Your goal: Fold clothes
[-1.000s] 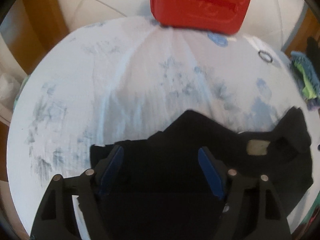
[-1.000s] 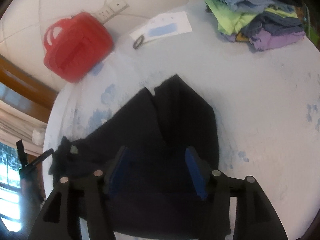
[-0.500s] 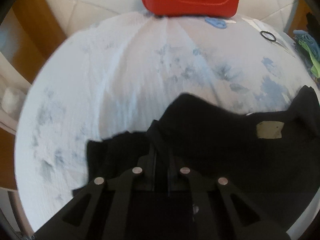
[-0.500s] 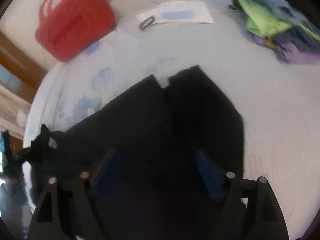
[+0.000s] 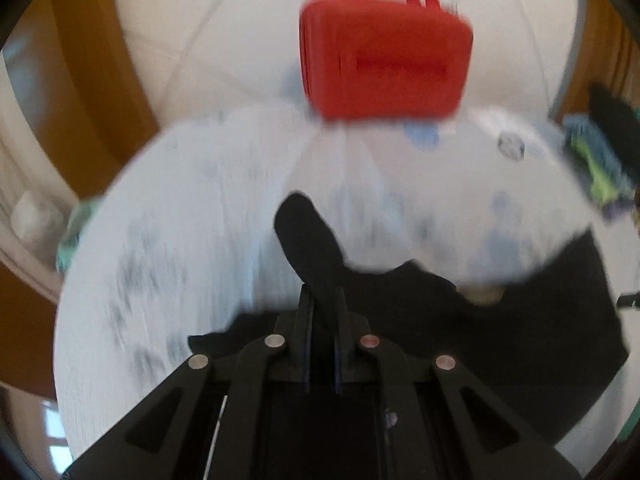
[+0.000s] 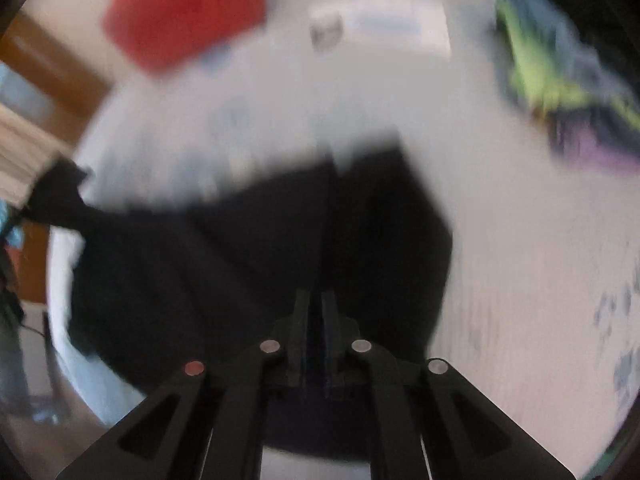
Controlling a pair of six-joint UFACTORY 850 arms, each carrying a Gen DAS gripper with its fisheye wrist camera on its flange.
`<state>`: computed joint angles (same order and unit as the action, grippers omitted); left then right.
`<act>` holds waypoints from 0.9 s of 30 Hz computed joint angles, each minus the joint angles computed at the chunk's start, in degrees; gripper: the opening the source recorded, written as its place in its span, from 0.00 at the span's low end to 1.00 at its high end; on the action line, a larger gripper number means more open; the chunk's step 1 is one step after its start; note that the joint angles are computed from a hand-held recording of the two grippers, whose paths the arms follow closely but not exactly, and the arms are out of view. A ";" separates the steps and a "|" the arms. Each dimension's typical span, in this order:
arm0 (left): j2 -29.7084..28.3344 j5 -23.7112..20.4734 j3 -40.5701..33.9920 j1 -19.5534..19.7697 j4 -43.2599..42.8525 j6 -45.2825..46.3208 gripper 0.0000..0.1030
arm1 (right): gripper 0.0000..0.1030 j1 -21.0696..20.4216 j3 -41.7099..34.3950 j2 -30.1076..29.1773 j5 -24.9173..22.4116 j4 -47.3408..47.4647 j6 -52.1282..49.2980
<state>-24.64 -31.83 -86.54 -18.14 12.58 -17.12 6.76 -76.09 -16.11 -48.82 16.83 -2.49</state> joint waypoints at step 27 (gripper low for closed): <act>-11.79 -0.08 -25.39 2.14 9.44 -5.36 0.07 | 0.02 -2.48 -19.08 -8.29 8.27 6.45 -5.86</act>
